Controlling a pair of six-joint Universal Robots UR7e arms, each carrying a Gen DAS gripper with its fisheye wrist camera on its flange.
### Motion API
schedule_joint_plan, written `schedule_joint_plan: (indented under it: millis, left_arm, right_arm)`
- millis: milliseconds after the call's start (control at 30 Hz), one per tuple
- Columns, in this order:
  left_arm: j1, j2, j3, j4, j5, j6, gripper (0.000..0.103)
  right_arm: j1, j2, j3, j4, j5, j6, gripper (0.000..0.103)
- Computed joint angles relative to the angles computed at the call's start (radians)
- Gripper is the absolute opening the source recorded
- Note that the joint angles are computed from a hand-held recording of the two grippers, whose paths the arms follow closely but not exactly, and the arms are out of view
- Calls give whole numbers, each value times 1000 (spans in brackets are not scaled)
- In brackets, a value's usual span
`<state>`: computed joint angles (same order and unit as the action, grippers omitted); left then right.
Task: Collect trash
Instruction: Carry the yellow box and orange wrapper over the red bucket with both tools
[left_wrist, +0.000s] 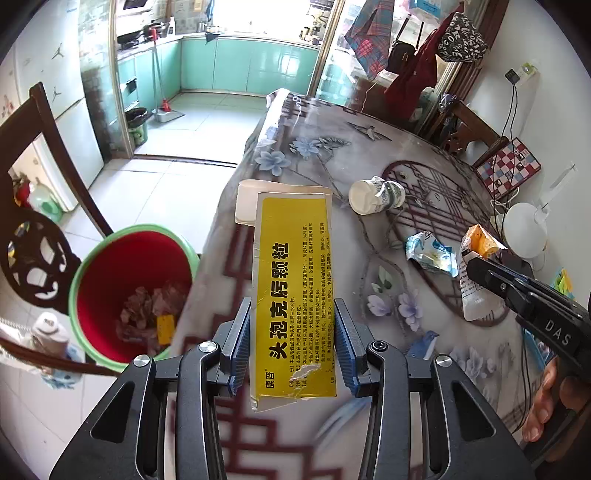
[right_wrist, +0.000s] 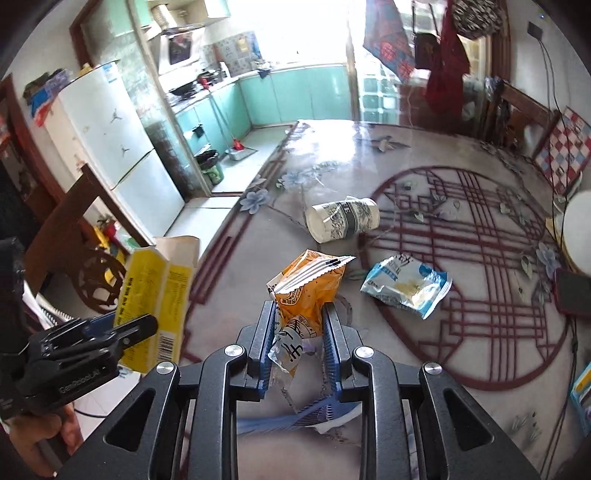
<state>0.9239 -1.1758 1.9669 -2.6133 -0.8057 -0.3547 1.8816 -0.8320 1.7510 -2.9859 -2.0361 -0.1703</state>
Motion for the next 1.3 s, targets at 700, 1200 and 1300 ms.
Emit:
schedule_joint_plan:
  millis: [700, 1200, 1300]
  left_arm:
    - [71, -74, 2, -57, 63, 204, 39]
    - [168, -147, 3, -20, 100, 180, 39]
    - [195, -158, -4, -3, 99, 166, 39]
  right_arm:
    - [123, 149, -139, 27, -36, 51, 22]
    - [187, 297, -306, 146, 28, 33, 22]
    - [194, 321, -334, 174, 51, 34, 22]
